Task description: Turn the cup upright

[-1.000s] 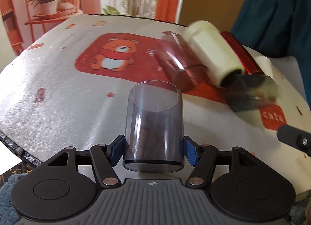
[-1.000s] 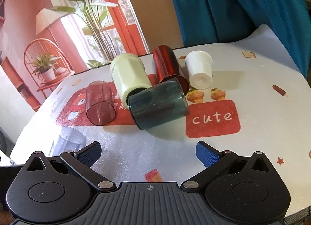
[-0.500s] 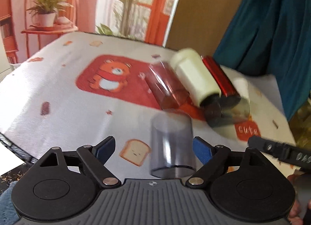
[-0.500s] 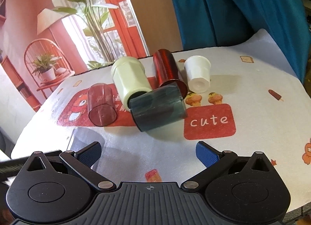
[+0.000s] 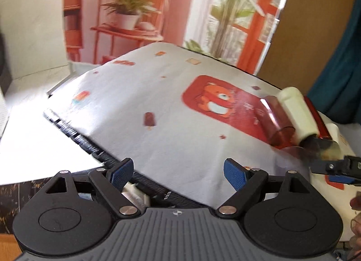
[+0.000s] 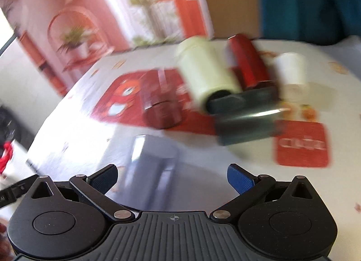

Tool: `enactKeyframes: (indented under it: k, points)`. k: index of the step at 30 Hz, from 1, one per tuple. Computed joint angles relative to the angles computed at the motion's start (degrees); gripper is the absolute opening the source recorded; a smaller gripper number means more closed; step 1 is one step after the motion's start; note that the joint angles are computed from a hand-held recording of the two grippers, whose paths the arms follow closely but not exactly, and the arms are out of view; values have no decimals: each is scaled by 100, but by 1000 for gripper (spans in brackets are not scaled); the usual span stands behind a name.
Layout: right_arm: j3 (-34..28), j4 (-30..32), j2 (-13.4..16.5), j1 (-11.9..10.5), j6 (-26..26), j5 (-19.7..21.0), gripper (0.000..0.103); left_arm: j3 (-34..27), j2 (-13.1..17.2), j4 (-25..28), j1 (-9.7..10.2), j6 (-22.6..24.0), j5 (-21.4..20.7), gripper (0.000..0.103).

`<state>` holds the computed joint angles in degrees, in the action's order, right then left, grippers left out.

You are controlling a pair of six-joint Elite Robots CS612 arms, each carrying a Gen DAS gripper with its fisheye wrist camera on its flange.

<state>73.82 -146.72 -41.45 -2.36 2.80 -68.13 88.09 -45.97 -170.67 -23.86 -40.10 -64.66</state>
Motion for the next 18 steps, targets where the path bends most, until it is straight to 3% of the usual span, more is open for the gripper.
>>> enactKeyframes:
  k: [2, 6, 10, 18]
  points:
    - [-336, 455, 163, 44, -151, 165, 100, 30, 1, -7, -2, -87, -30, 89]
    - [-868, 1042, 417, 148, 75, -118, 91, 87, 11, -112, 2, 27, -165, 89]
    - [-1142, 1505, 540, 174, 215, -345, 74, 174, 20, -267, 38, 21, -175, 89]
    - [-1145, 1749, 517, 159, 108, -456, 73, 232, 23, -30, 74, -347, -96, 89]
